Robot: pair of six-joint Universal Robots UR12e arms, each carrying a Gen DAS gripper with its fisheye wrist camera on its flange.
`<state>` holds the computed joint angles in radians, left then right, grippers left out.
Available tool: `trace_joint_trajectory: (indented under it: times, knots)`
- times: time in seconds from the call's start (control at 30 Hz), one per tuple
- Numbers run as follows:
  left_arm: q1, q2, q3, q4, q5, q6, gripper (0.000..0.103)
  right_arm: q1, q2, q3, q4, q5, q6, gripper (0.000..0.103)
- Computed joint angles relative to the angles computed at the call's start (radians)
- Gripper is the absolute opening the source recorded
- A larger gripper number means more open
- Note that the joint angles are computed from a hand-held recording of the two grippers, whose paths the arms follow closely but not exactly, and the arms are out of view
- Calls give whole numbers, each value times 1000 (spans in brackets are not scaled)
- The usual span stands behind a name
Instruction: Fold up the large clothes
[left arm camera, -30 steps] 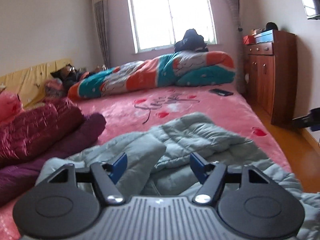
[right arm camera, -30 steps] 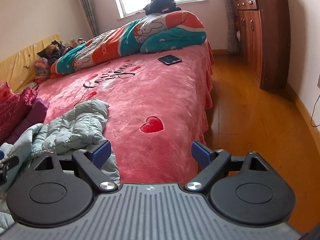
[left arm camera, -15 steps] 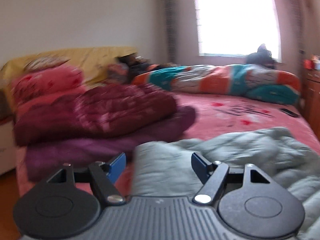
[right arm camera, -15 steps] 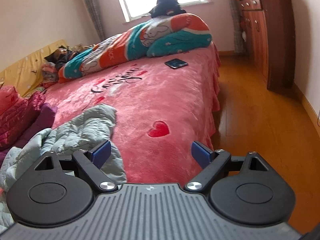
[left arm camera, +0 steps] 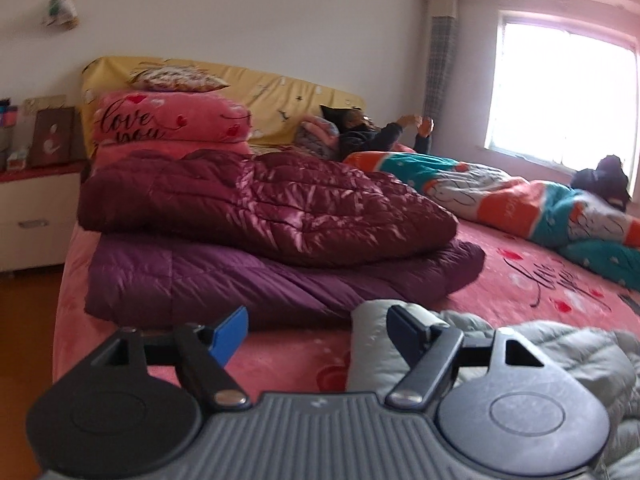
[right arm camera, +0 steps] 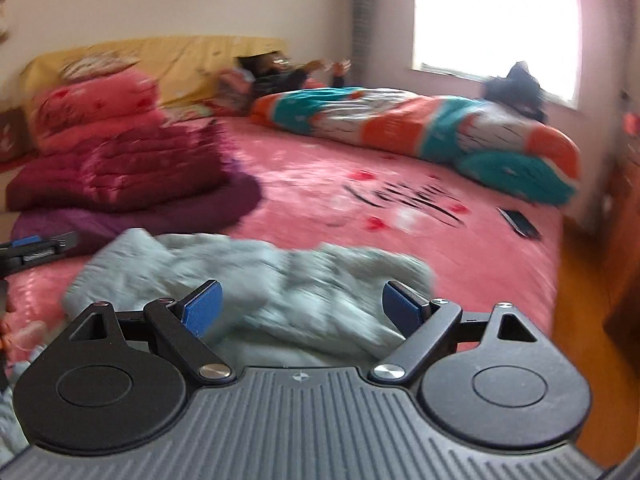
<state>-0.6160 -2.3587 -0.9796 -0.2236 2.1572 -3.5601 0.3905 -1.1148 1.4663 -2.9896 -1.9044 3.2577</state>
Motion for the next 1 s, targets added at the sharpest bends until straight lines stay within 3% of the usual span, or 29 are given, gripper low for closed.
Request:
trace_joint_trajectory:
  times: [0.1, 0.43, 0.53, 0.6, 0.63, 0.77, 0.8, 1.0]
  knots:
    - [8, 9, -13, -16, 1, -53, 79, 18, 76, -136, 122, 7, -17, 103]
    - [27, 24, -33, -32, -39, -122, 81, 51, 263, -431, 351, 8, -120, 98]
    - [29, 25, -37, -14, -68, -108, 83, 59, 292, -478, 454, -29, -145, 91]
    - [30, 27, -42, 0, -86, -94, 84, 61, 297, -480, 492, -53, -170, 78]
    - [30, 28, -44, 6, -97, -85, 85, 62, 296, -470, 484, -61, -183, 75]
    - [32, 34, -58, 38, -157, -52, 86, 68, 279, -407, 383, -130, -243, 37]
    - [33, 35, -60, 47, -170, -40, 86, 65, 268, -386, 359, -128, -233, 32]
    - [50, 50, -89, 95, -373, 3, 89, 27, 150, -204, 218, -91, 19, 25]
